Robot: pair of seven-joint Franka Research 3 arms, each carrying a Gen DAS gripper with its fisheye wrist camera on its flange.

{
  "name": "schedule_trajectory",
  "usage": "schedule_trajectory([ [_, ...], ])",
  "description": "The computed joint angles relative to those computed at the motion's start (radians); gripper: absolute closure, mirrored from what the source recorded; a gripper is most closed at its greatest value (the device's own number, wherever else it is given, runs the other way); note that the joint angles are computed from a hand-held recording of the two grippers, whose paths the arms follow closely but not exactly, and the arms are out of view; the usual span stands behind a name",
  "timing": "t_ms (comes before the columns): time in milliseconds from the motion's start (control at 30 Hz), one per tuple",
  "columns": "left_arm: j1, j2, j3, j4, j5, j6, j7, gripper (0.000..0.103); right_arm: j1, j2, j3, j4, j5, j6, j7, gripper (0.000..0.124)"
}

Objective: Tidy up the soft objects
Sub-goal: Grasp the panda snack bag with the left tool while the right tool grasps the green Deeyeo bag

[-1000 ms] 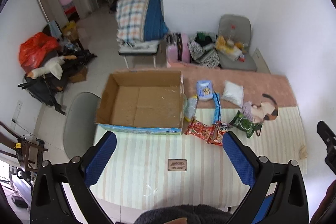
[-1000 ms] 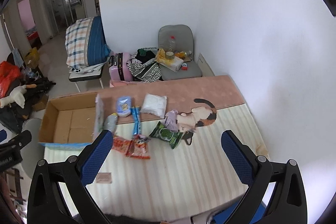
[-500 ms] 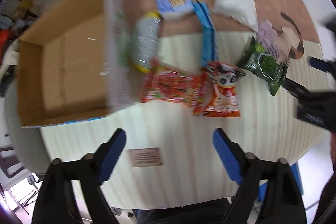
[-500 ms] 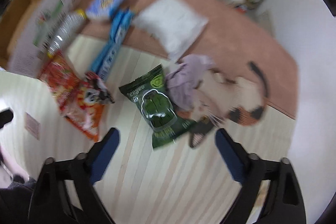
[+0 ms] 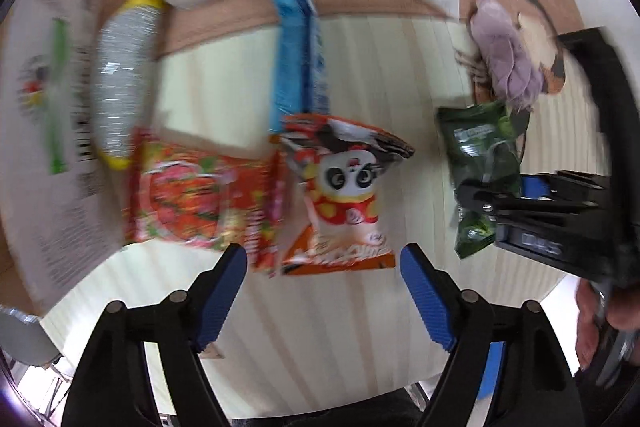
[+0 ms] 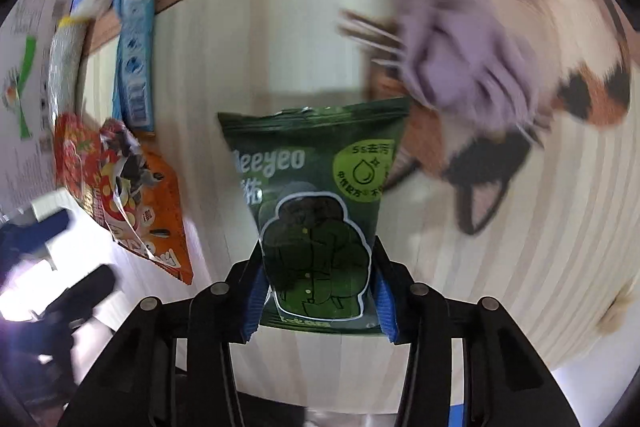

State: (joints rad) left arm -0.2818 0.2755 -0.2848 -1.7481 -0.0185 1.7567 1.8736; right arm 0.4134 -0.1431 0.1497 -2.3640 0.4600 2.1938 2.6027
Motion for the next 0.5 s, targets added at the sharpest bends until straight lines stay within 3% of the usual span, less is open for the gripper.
schedule_trajectory([
  [33,-0.006,0.007,0.000,-0.004,0.012,0.006,-0.011,0.025,-0.001,-0.016,0.005,-0.018,-0.017,0.010,0.029,0.065],
  [133,-0.017,0.025,-0.003,-0.015,0.021,0.025,-0.038,0.027,0.001,-0.036,0.014,-0.068,-0.023,0.061,0.084,0.064],
  [200,-0.027,0.024,-0.004,-0.035,0.043,0.051,-0.060,0.043,0.002,-0.040,0.011,-0.077,-0.014,0.072,0.090,0.064],
  [233,-0.030,0.025,-0.005,-0.039,0.051,0.055,-0.066,0.061,0.002,-0.037,0.013,-0.078,-0.020,0.071,0.099,0.066],
  [267,-0.031,0.034,-0.006,-0.036,0.051,0.046,-0.072,0.067,0.001,-0.026,0.011,-0.076,-0.026,0.070,0.098,0.068],
  [333,-0.029,0.037,-0.004,-0.053,0.048,0.064,-0.091,0.069,0.002,0.008,0.028,-0.044,-0.101,0.047,0.160,0.082],
  [500,-0.006,-0.049,0.000,-0.120,0.039,0.102,-0.082,0.073,0.037,-0.034,0.046,-0.099,-0.080,0.123,0.254,0.088],
])
